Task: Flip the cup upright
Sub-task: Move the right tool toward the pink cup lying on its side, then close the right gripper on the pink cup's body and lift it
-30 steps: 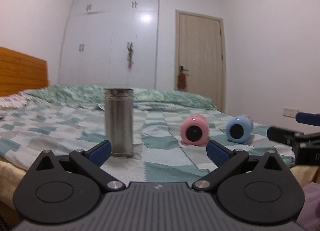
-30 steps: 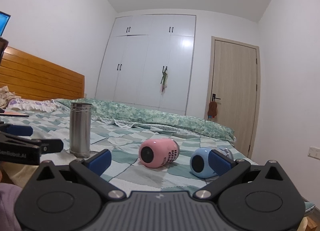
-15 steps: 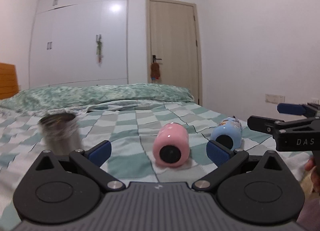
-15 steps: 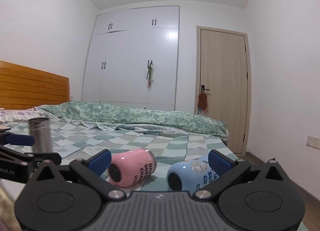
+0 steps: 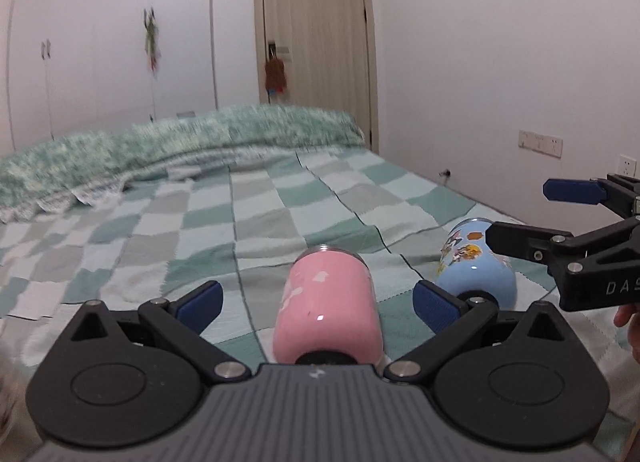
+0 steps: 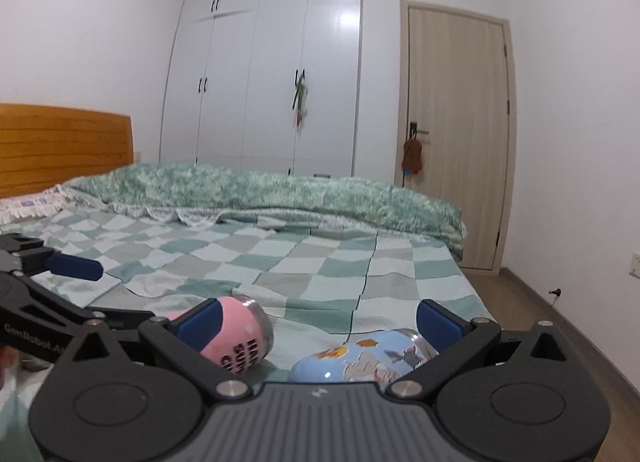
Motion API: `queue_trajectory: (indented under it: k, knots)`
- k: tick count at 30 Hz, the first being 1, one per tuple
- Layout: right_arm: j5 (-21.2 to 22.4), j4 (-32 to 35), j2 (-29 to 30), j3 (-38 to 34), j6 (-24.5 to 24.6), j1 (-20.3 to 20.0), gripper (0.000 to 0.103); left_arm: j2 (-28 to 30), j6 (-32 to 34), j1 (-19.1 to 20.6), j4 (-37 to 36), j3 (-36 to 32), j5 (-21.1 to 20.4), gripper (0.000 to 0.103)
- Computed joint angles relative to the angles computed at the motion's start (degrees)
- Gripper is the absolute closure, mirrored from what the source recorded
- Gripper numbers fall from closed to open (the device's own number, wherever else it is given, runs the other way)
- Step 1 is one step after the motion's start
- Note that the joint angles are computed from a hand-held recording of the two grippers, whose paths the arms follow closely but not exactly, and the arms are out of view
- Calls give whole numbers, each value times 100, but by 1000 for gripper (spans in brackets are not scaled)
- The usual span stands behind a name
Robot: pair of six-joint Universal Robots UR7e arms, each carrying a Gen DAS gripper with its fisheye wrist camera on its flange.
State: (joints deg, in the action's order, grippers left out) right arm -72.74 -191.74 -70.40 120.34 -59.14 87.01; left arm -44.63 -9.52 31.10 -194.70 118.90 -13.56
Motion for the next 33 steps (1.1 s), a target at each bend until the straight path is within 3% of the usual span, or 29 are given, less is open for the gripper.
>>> queue_trajectory:
  k: [4, 8, 15, 22, 26, 28, 33]
  knots:
    - [-440, 421, 293, -553, 27, 193, 0, -281, -743, 415, 1464, -383, -439, 0]
    - [-666, 475, 622, -1037, 447, 292, 0, -522, -1459, 843, 3000, -843, -1064, 0]
    - [-679, 483, 979, -1424, 783, 222, 0, -674, -1661, 1479, 4614, -1545, -2160, 0]
    - [-884, 415, 1200, -1550, 596, 301, 0, -722, -1548, 1846, 5314, -1893, -3140, 0]
    - [-906, 358, 1226, -1523, 517, 330, 0, -746, -1557, 1777, 5271, -1837, -2979, 3]
    - [-935, 332, 1234, -1514, 513, 340, 0, -802, -1542, 1803, 5080, -1782, -3195, 15]
    - [-922, 328, 1219, -1504, 547, 343, 0, -747, -1524, 1665, 5078, -1728, -2886, 15]
